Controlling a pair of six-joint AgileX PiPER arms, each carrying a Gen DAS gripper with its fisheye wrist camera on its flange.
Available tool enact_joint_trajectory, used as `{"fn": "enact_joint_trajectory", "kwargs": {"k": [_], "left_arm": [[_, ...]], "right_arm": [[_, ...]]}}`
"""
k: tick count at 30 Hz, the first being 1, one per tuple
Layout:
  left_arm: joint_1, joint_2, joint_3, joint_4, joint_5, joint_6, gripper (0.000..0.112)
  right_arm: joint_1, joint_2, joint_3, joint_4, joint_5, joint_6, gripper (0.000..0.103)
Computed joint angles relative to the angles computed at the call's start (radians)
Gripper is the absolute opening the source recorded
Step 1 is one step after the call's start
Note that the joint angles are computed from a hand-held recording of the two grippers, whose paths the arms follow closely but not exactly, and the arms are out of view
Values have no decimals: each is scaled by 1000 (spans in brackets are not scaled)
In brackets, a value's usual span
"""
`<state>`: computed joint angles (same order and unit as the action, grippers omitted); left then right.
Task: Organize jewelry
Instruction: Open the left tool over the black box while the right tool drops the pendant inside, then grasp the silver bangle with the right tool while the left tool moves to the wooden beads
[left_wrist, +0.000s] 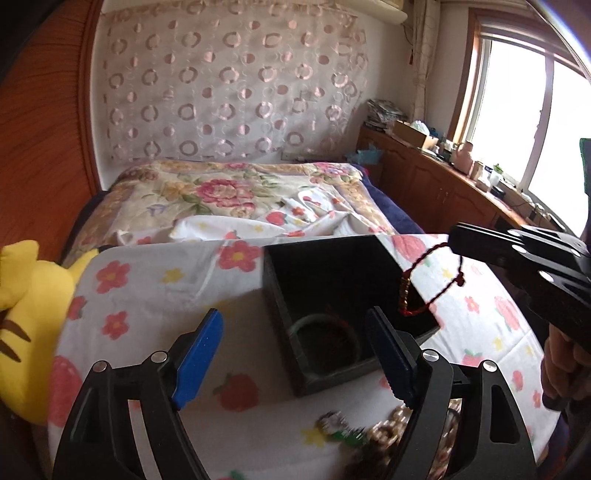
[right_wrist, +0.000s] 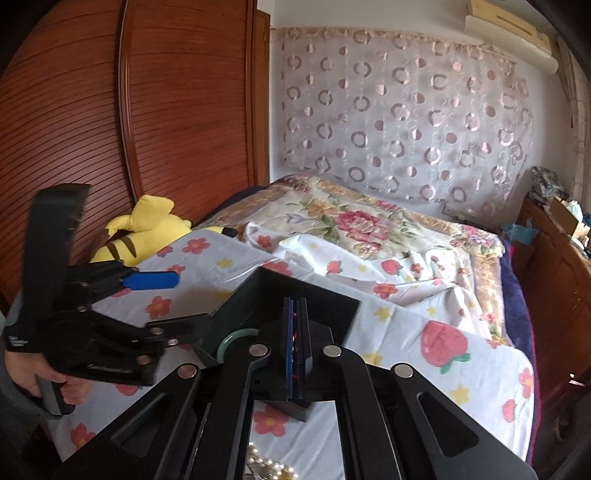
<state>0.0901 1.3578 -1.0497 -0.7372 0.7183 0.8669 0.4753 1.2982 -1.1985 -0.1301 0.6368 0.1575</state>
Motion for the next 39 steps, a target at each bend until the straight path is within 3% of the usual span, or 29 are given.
{"fn": "enact_joint_trajectory", "kwargs": {"k": [3, 7, 8, 9, 11, 24, 26, 30, 39], "left_arm": [[45, -49, 56, -39, -4, 75, 83], [112, -104, 127, -87, 31, 179, 84], [126, -112, 137, -92, 45, 192, 84], [145, -123, 151, -99, 62, 205, 84], [185, -142, 176, -122, 100, 240, 84], [393, -309, 350, -150, 262, 405, 85], [419, -316, 363, -150, 288, 419, 85], [472, -325, 386, -152, 334, 452, 85], [505, -330, 388, -148, 367, 461, 85]], "right_arm": [[17, 26, 4, 0, -6, 19, 4], [30, 48, 9, -13, -3, 43, 7], [37, 47, 14, -23, -4, 52, 14], [46, 43, 21, -48, -3, 73, 29], [54, 20, 47, -64, -13, 94, 41], [129, -204, 283, -44, 71, 110, 42], [158, -222, 324, -38, 81, 122, 45], [221, -251, 384, -45, 67, 158, 62], [280, -232, 407, -77, 66, 202, 63]]}}
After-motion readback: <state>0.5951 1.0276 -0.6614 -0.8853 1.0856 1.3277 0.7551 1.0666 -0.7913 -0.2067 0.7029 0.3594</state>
